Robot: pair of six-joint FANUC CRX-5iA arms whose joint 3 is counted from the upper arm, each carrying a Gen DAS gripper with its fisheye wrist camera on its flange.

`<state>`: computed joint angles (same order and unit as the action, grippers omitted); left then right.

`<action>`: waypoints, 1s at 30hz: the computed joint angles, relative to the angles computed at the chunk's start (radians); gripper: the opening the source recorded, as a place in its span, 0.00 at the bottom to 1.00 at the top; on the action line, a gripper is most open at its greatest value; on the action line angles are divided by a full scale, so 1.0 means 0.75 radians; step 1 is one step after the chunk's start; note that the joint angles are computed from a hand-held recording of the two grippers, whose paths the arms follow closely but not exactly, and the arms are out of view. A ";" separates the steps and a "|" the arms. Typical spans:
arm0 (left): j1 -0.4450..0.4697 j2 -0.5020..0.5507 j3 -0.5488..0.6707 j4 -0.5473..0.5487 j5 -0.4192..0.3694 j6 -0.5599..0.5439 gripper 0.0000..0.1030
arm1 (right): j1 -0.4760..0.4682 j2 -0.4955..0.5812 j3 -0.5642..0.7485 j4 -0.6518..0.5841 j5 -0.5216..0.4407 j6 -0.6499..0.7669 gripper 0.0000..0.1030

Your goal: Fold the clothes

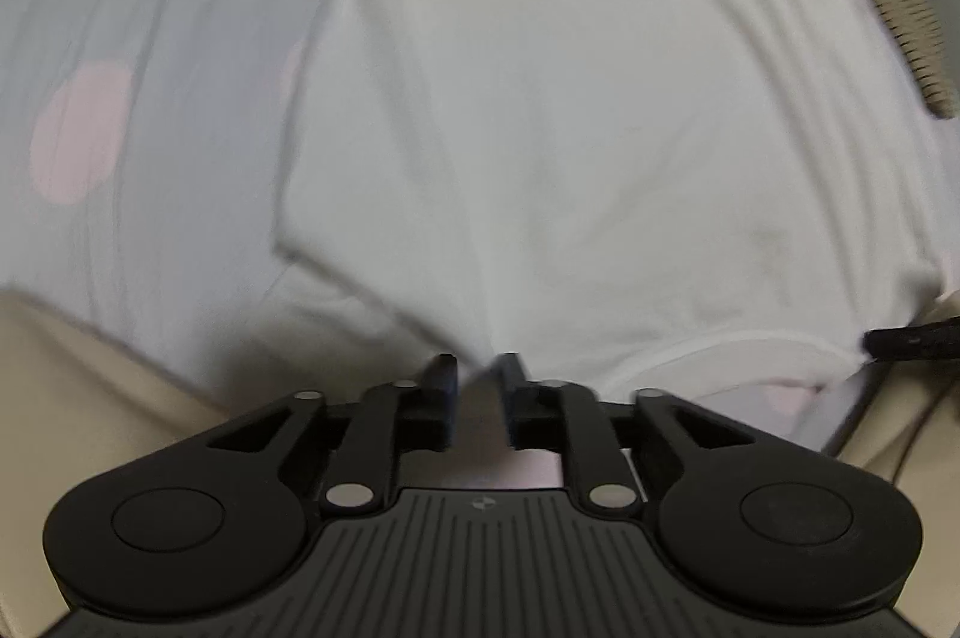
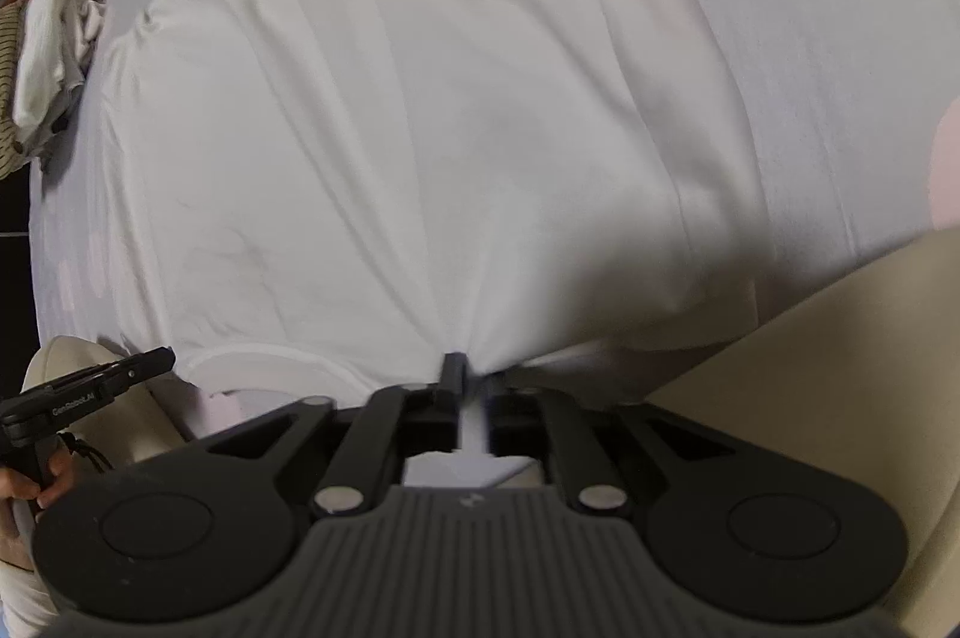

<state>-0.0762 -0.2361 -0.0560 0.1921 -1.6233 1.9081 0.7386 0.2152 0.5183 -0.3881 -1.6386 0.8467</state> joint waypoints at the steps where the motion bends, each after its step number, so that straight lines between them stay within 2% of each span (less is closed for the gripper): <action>1: 0.030 -0.008 -0.010 0.032 -0.024 -0.022 0.26 | -0.016 0.002 0.012 -0.031 -0.005 0.010 0.30; 2: 0.058 -0.026 -0.017 0.060 -0.042 -0.057 0.35 | -0.032 0.002 0.023 -0.057 -0.008 0.019 0.43; 3: 0.072 -0.045 -0.012 0.066 -0.051 -0.093 0.45 | -0.043 -0.010 0.031 -0.064 0.003 0.025 0.48; 4: 0.068 -0.062 0.010 0.043 -0.056 -0.121 0.48 | -0.053 -0.022 0.038 -0.063 0.015 0.029 0.56; 7: 0.031 -0.096 0.112 -0.082 -0.028 -0.185 0.50 | -0.054 -0.071 0.038 0.053 0.093 -0.002 0.65; 11: 0.058 -0.105 0.157 -0.156 0.149 -0.288 0.57 | -0.042 -0.111 -0.019 0.284 0.324 0.052 0.76; 15: 0.090 -0.040 0.157 -0.242 0.338 -0.343 0.58 | -0.064 -0.073 -0.095 0.441 0.577 0.220 0.79; 17: 0.102 -0.003 0.136 -0.254 0.437 -0.310 0.58 | -0.084 -0.001 -0.074 0.498 0.611 0.250 0.79; 20: 0.139 0.072 0.139 -0.261 0.531 -0.263 0.58 | -0.143 0.107 0.022 0.388 0.588 0.284 0.79; 25: 0.143 0.191 0.204 -0.302 0.543 -0.230 0.57 | -0.198 0.222 0.122 0.233 0.565 0.308 0.82; 27: 0.157 0.229 0.207 -0.284 0.576 -0.227 0.56 | -0.183 0.213 0.084 0.243 0.640 0.316 0.84; 30: 0.198 0.251 0.160 -0.201 0.696 -0.250 0.54 | -0.191 0.179 0.036 0.201 0.717 0.320 0.84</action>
<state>0.0720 -0.0481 0.0641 0.0415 -1.1011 1.7203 0.5952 0.3498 0.5452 -0.2377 -1.1007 1.0869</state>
